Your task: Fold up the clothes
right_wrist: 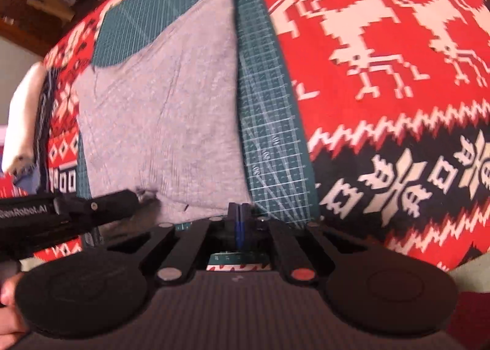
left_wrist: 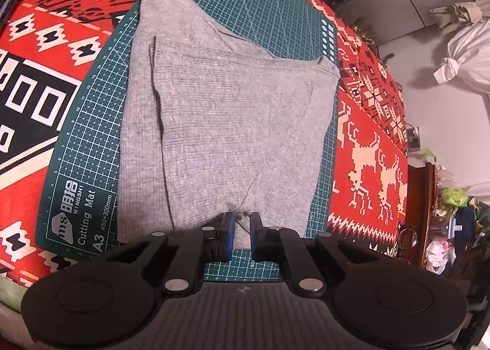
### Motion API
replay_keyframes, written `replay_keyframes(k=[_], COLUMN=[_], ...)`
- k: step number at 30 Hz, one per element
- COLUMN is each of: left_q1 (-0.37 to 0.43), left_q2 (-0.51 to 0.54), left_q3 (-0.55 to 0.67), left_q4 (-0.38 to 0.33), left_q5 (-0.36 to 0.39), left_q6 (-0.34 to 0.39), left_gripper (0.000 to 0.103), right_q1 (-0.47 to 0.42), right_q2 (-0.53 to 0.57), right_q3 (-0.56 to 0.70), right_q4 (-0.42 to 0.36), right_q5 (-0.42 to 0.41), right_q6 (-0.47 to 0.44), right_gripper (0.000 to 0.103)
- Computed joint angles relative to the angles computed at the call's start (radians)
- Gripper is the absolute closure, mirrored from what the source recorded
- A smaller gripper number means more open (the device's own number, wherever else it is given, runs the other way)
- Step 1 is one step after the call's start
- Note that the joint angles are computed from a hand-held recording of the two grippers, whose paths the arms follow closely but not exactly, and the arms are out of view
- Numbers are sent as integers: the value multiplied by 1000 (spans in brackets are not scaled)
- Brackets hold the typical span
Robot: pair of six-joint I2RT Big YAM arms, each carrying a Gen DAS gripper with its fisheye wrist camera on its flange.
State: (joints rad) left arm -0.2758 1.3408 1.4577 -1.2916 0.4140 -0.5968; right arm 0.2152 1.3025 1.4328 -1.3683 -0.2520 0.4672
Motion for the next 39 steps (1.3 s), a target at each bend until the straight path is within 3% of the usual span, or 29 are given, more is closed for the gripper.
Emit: replay_keyframes(k=[5,11,19,22,30,35,39], left_q1=[1,10,39,28,-11,-10,-8], left_q2=[-2,-8,-25,-8,24,4,6], left_q3=[0,-2,-17,-16,-8,-17,-21], left_q4=[-1,4,-3,-25,-79,-65,-74], left_q5=[-4,0,40,38,-55,-44,-66], left_q6=[1,-6,-26,-16,20,22,10], left_gripper=[95,95,95,95,95,94,95], right_q1=[-7,15,2,39,114,110,110], right_q2=[16,25,-10,16,63,44,43], right_q3=[19,18,-3,12,31,17,21], right_q4=[7,-46,41,37,13,6,44], right_q5=[-13,53,-78,-68,-5,-35,-73], right_q6=[-5,-24,-20,-53,-117,-131,-126], right_gripper=[102,101,101,101,103,101,101])
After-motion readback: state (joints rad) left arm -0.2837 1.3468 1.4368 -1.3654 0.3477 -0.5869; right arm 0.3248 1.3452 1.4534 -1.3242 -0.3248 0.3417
